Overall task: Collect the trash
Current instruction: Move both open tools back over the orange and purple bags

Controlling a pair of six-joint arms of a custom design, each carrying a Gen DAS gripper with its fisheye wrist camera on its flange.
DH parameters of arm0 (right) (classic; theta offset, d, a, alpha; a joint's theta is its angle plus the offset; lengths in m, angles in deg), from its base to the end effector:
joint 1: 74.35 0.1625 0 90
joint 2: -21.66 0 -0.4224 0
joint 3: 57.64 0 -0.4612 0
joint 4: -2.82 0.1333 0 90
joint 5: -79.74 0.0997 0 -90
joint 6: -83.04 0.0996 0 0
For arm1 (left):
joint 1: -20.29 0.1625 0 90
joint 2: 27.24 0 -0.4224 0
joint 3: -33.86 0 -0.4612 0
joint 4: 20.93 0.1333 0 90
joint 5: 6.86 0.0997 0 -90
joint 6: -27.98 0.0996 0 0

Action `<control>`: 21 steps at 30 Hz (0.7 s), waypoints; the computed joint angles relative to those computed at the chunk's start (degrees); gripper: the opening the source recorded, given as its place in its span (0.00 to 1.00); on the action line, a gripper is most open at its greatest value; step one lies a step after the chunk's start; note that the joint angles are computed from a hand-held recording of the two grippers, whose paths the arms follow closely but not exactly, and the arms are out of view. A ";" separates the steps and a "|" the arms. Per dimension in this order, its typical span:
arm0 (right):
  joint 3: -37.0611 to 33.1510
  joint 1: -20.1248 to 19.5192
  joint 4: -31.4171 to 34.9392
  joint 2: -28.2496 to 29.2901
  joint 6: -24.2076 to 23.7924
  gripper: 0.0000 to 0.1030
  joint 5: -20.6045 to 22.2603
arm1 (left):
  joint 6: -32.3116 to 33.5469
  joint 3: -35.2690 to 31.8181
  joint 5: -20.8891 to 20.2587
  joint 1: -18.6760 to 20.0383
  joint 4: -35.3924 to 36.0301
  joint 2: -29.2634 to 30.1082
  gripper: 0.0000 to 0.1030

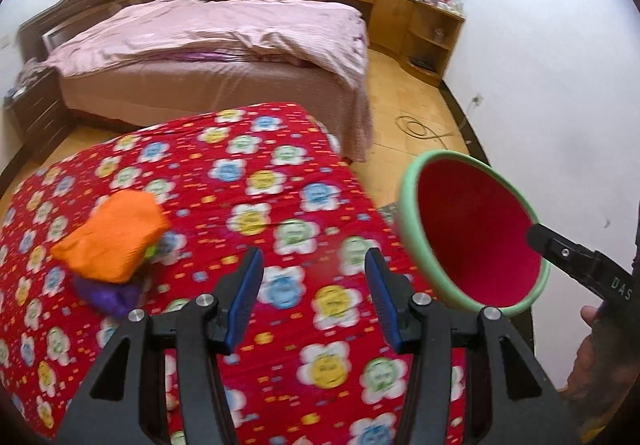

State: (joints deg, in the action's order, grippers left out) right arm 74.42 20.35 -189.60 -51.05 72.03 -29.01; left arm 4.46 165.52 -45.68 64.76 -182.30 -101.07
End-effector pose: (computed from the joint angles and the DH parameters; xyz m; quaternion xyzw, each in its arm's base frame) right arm 0.1417 -0.4879 0.1682 0.0662 -0.9173 0.3533 0.1712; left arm -0.1910 -0.4831 0.1404 0.1210 0.8889 -0.3307 0.2931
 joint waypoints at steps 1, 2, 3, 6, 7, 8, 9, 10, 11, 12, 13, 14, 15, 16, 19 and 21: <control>0.00 0.30 0.05 0.18 -0.05 0.81 0.02 | -0.66 0.56 0.60 0.15 0.55 -1.02 0.51; -0.07 0.72 0.09 0.50 -0.11 0.81 0.00 | -1.17 1.01 1.07 0.33 0.99 -1.88 0.51; -0.17 1.17 0.19 0.87 -0.13 0.81 -0.09 | -1.76 1.52 1.65 0.63 1.58 -2.95 0.51; -0.43 2.30 0.53 1.85 -0.11 0.81 -0.06 | -3.37 3.00 3.21 1.22 3.28 -5.95 0.51; -0.50 2.60 0.61 2.10 -0.08 0.81 -0.08 | -3.91 3.45 3.75 1.41 3.90 -6.90 0.51; -0.59 2.95 0.66 2.48 -0.04 0.81 -0.06 | -4.43 3.92 4.26 1.63 4.62 -7.97 0.51; -0.68 3.25 0.71 2.90 0.00 0.81 -0.05 | -5.03 4.34 4.71 1.78 5.49 -9.00 0.51; -0.78 3.52 0.85 3.21 0.04 0.81 -0.07 | -5.49 4.81 5.19 2.03 6.36 -10.17 0.51; -0.99 3.99 1.02 3.80 0.13 0.81 -0.23 | -5.74 5.18 5.49 2.14 6.84 -10.91 0.51; -1.07 4.15 1.10 4.09 0.10 0.81 -0.29 | -5.88 5.60 5.87 2.37 7.45 -11.81 0.51; -1.22 4.38 1.25 4.44 0.12 0.81 -0.38 | -5.93 5.94 6.23 2.64 8.00 -12.60 0.51; -1.38 4.66 1.39 4.84 0.18 0.81 -0.50 | -6.17 6.17 6.68 2.91 8.55 -13.18 0.51; -1.56 4.90 1.59 5.25 0.29 0.81 -0.62 | -6.73 6.41 7.18 3.30 9.32 -13.85 0.51; -1.79 5.14 1.83 5.70 0.39 0.81 -0.72 | -7.17 6.60 7.36 3.81 10.01 -14.49 0.51; -2.54 5.79 2.54 7.09 0.70 0.81 -1.25 | -7.79 6.88 7.07 5.35 11.60 -16.02 0.58; -2.76 6.12 2.79 7.65 0.80 0.81 -1.48 | -7.70 7.00 7.30 6.25 12.04 -16.39 0.64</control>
State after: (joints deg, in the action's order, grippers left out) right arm 71.66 26.47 -186.81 -43.40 72.82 -30.49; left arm -3.24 172.52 -38.38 71.00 -170.26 -117.46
